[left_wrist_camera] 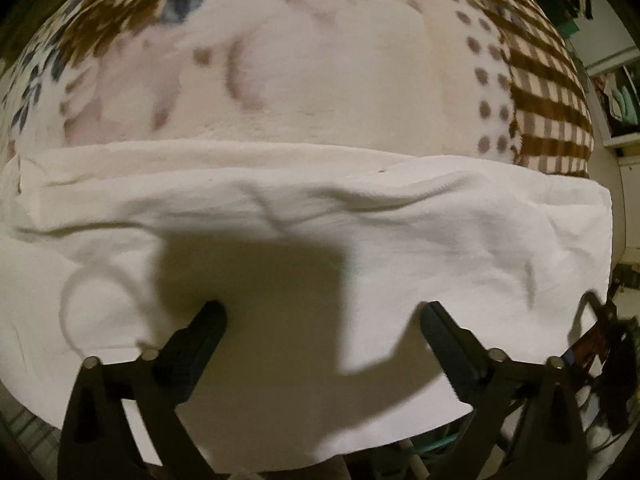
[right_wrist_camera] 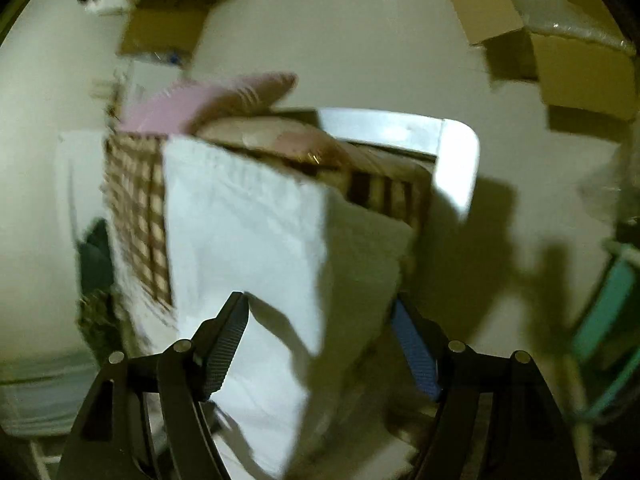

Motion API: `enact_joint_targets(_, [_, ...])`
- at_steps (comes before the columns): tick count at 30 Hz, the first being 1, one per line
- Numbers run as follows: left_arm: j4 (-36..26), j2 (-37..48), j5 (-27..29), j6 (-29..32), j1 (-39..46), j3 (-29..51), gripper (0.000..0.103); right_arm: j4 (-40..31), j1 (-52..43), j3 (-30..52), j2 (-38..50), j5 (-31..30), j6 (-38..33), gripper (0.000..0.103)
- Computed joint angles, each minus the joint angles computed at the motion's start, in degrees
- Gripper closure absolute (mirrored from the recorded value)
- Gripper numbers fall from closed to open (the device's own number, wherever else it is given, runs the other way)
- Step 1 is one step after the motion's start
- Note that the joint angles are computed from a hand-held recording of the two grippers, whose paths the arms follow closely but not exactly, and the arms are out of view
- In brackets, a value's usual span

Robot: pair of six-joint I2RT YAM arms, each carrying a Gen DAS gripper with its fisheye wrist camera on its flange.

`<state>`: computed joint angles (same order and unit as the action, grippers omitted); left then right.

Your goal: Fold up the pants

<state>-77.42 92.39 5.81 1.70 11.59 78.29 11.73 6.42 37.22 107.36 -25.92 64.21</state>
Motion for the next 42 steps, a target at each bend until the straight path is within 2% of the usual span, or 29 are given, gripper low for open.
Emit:
enact_joint_targets(2, [0.88,-0.75,-0.5,-0.2,-0.75,-1.56,0.0,5.73,0.3,-2.27,-0.78,1.61,2.85,0.033])
enact_joint_targets(5, [2.77,2.38,-0.86,-2.27,-2.87,-0.68,0.0,7.38,1.74,-2.91,-3.63,4.06,3.29,0.037])
enact_joint_targets(8, [3.14,4.83,-1.24,-4.67,-4.21,0.74,0.0,10.71,2.31,-3.56,-5.24,3.34,3.15,0.049])
enact_joint_targets(10, [2.63,6.98,-1.83,-5.18,-3.96,2.73,0.0,14.75,2.53,-3.5,-4.16,1.96,3.08,0.049])
enact_joint_targets(13, [1.72,9.24,-2.92,-7.56,-4.93,4.71,0.0,13.24,2.03,0.81,0.53,0.12,-0.13,0.049])
enact_joint_targets(15, [0.31,13.1,-3.46,-7.28,-4.17,9.16,0.0,16.04,1.67,2.16,4.05,-1.38,0.16,0.049])
enact_joint_targets(18, [-0.35,15.39,-3.39,-9.25,-5.12,11.26,0.0,17.87,1.4,2.4,4.96,-2.2,0.04,0.048])
enact_joint_targets(21, [-0.84,17.27,-3.3,-9.9,-5.47,13.51,0.0,27.18,0.94,-0.34,4.79,-3.8,3.01,0.054])
enact_joint_targets(22, [-0.6,17.2,-3.3,-9.9,-5.51,13.45,0.0,26.85,1.44,0.11,4.63,-3.26,2.48,0.054])
enact_joint_targets(26, [-0.92,14.77,-3.1,-6.52,-2.71,12.09,0.0,17.36,3.34,6.53,8.47,-0.6,-0.8,0.054])
enact_joint_targets(28, [-1.43,14.27,-2.74,-5.23,-2.02,11.92,0.0,17.4,3.65,7.91,10.17,0.24,-0.38,0.068])
enact_joint_targets(29, [-1.96,14.29,-2.44,-4.63,-1.65,12.35,0.0,15.08,3.77,9.11,10.08,0.95,-0.73,0.089])
enact_joint_targets(30, [-2.37,13.95,-1.92,-4.04,-1.07,12.79,0.0,11.17,4.3,10.62,9.14,2.65,-1.88,0.092])
enact_joint_targets(33, [-2.52,11.73,-1.44,-2.1,0.77,13.36,0.0,4.21,7.05,12.74,4.59,6.7,-4.26,0.094])
enact_joint_targets(38, [-5.24,8.22,-1.2,3.82,6.45,15.5,0.0,-5.49,12.87,16.75,-3.52,11.99,-4.08,0.094])
enact_joint_targets(42, [-8.11,7.0,0.68,9.37,13.94,19.03,0.0,-15.95,20.36,24.99,-6.53,16.81,-5.16,0.094])
